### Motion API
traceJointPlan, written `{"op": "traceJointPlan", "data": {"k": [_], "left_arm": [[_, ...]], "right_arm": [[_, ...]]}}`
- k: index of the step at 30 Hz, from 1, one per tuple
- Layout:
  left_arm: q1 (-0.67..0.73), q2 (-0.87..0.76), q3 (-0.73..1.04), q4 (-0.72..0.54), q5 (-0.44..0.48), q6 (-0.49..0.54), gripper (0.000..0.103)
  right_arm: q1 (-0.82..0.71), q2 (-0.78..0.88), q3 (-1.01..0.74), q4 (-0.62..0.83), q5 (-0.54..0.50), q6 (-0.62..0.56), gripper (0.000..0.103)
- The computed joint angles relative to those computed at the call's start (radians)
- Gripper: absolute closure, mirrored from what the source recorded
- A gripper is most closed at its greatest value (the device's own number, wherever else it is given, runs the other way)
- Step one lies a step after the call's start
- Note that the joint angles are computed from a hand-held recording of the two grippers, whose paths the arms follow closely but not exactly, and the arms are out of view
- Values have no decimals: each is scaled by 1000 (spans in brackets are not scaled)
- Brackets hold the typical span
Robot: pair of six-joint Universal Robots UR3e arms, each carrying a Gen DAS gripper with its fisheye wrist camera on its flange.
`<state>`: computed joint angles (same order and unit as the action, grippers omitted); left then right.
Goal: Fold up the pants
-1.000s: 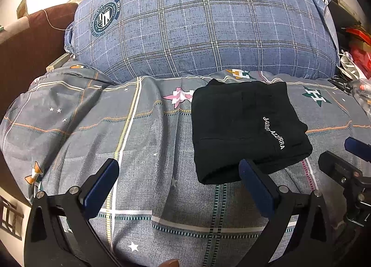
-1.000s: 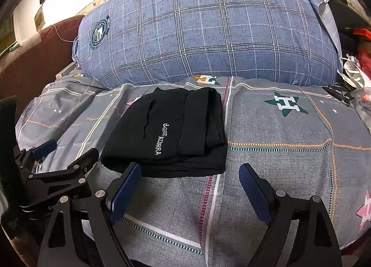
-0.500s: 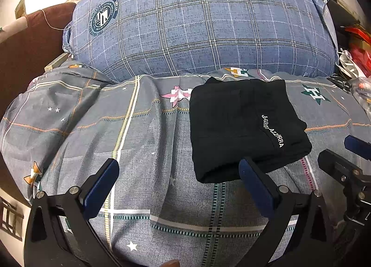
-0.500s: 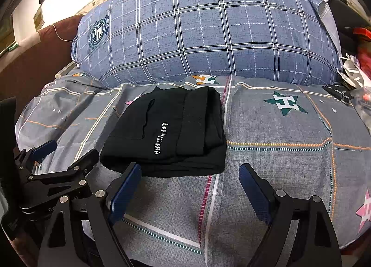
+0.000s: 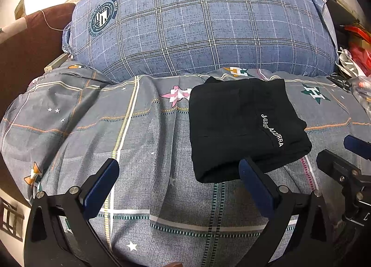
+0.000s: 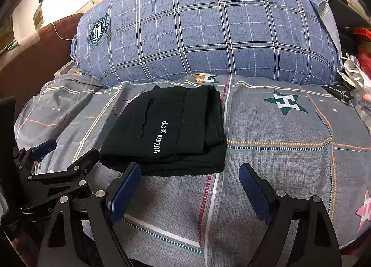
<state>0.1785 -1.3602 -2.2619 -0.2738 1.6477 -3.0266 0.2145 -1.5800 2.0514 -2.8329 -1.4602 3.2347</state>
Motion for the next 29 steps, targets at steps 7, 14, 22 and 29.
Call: {"op": "traceJointPlan", "data": {"k": [7, 14, 22, 29], "left_arm": [[4, -6, 7, -6, -2, 4, 0], [7, -8, 5, 0, -5, 8, 0], [-1, -10, 2, 6, 0, 4, 0], [-13, -13, -7, 26, -3, 11, 0]], "right_arm": [[-10, 2, 10, -6, 9, -9, 15], [-13, 2, 12, -6, 11, -12, 15], [-30, 10, 9, -2, 24, -27, 15], [-46, 16, 1, 12, 36, -34, 15]]}}
